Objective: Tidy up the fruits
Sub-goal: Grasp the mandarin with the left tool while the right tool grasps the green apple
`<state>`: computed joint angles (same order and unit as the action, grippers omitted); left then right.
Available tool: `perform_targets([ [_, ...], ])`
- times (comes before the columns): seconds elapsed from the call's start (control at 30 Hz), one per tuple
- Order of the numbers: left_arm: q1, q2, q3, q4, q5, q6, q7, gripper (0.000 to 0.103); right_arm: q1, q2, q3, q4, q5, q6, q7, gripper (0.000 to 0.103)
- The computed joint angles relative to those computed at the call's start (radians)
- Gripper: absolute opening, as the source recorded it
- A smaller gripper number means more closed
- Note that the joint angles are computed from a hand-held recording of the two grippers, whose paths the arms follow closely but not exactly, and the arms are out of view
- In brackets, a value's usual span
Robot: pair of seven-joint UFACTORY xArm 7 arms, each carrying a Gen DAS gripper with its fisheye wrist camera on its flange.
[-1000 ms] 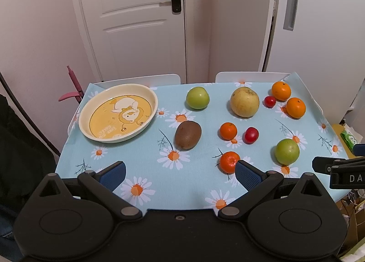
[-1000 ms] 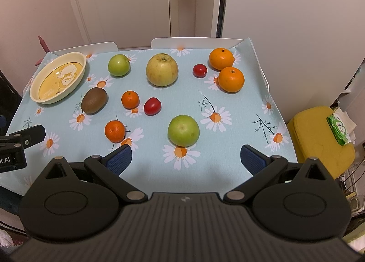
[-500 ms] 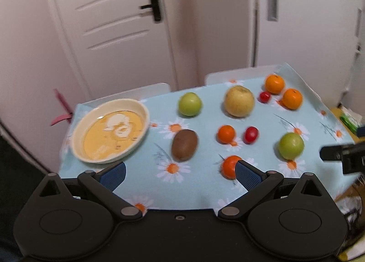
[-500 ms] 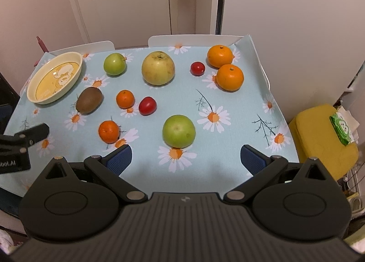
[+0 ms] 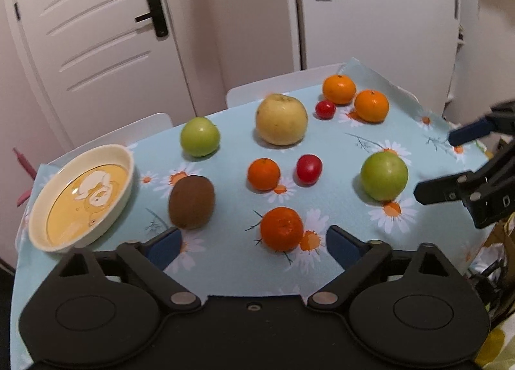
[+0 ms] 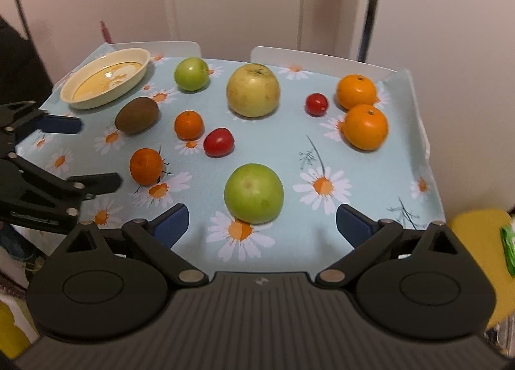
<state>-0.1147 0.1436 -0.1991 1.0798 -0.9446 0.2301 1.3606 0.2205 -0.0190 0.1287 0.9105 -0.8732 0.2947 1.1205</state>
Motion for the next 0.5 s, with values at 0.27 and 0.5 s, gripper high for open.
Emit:
perform_targets([
  [0.27, 0.002, 0.079, -0.05, 0.019, 0.035, -0.082, 0.002, 0.078, -0.014, 0.059, -0.051, -0.007, -0.024, -0.135, -0.057, 0.099],
  [0.5, 0.019, 0.126, -0.09, 0.033, 0.167, -0.124, -0.114, 0.057, 0.001, 0.091, -0.088, 0.002, -0.016, -0.185, -0.093, 0.092],
])
